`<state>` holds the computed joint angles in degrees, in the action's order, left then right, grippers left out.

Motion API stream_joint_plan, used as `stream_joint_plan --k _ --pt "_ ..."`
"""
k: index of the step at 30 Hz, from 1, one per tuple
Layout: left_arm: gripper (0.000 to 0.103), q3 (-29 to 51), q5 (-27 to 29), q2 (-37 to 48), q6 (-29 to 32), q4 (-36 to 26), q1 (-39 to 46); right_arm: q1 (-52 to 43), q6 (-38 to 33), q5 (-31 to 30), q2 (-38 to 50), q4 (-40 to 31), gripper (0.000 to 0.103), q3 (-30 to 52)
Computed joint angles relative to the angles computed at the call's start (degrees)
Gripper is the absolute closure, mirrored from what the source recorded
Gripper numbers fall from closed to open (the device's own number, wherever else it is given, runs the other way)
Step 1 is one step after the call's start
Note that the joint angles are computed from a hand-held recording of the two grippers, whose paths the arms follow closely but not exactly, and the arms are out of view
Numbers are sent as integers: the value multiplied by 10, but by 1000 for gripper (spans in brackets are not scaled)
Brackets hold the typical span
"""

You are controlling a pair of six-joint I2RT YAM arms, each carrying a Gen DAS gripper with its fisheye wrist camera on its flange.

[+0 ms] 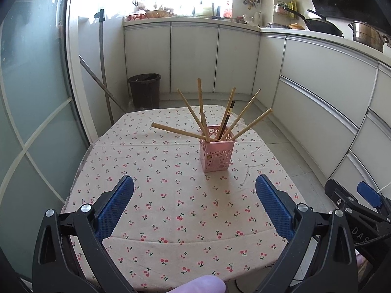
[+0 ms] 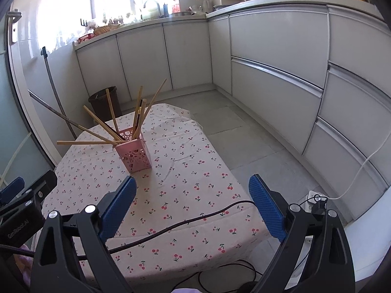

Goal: Organize utensils

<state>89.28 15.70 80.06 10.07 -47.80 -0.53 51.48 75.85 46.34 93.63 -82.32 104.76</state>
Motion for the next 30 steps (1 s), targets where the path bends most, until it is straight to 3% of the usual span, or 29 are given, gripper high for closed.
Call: stream_joint_plan --k 30 --pt "7 -4 -18 5 -5 4 -10 -6 4 -16 -8 20 12 -19"
